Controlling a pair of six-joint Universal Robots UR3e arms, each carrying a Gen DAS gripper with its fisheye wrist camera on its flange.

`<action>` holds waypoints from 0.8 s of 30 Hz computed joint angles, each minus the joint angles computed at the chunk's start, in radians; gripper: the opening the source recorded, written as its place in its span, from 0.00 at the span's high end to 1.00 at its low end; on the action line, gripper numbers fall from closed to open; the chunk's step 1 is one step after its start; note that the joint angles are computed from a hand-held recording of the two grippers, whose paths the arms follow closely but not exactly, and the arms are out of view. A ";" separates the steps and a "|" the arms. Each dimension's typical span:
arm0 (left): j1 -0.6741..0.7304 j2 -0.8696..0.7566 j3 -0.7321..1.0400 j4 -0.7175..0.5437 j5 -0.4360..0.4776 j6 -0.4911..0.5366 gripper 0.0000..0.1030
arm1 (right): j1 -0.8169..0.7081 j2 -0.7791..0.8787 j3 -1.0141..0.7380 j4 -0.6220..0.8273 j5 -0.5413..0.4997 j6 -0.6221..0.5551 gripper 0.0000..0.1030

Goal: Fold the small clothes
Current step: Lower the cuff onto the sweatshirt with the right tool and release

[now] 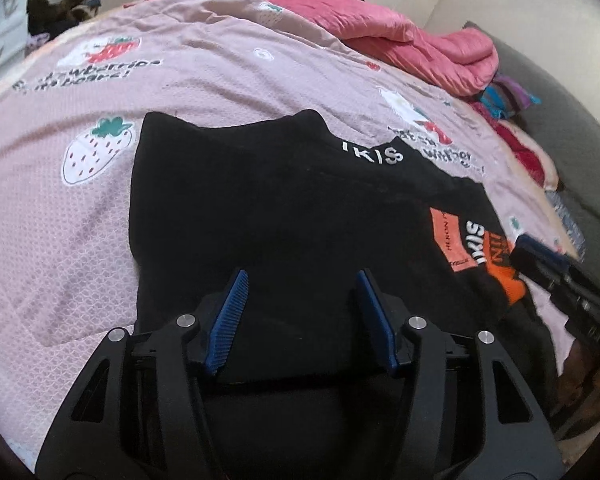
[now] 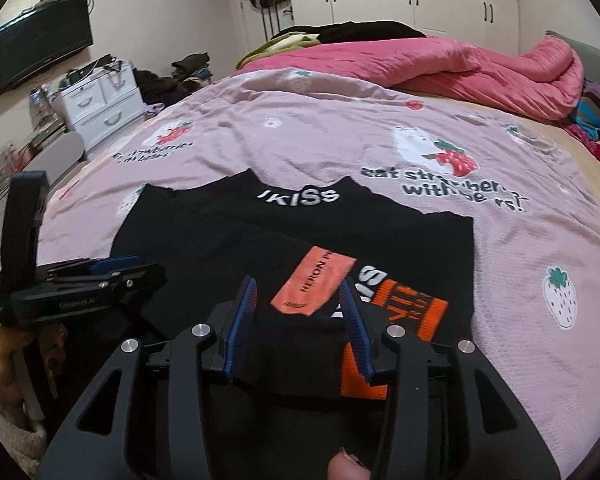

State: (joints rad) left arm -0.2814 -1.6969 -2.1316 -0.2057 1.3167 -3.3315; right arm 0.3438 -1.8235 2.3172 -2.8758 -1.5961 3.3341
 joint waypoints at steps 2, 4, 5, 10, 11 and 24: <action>0.006 0.004 -0.006 0.002 -0.007 0.002 0.53 | 0.010 0.017 -0.005 -0.003 0.000 -0.001 0.53; 0.007 0.004 -0.012 0.008 -0.010 0.001 0.53 | 0.015 0.034 -0.008 0.001 0.003 -0.002 0.53; 0.006 0.005 -0.013 0.008 -0.008 0.002 0.53 | 0.015 0.041 -0.010 0.006 0.004 -0.003 0.53; 0.000 0.009 -0.012 0.003 0.001 0.005 0.53 | -0.006 0.068 -0.008 0.046 0.013 -0.004 0.53; 0.000 0.008 -0.011 0.003 0.002 0.005 0.53 | -0.008 0.073 -0.010 0.058 0.005 -0.001 0.53; -0.014 0.000 0.000 0.001 0.024 0.008 0.53 | -0.099 0.023 0.056 0.110 0.042 0.030 0.53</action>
State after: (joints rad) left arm -0.2952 -1.6973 -2.1315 -0.2051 1.3404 -3.3237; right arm 0.2447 -1.8005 2.3736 -2.7663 -1.5538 3.3640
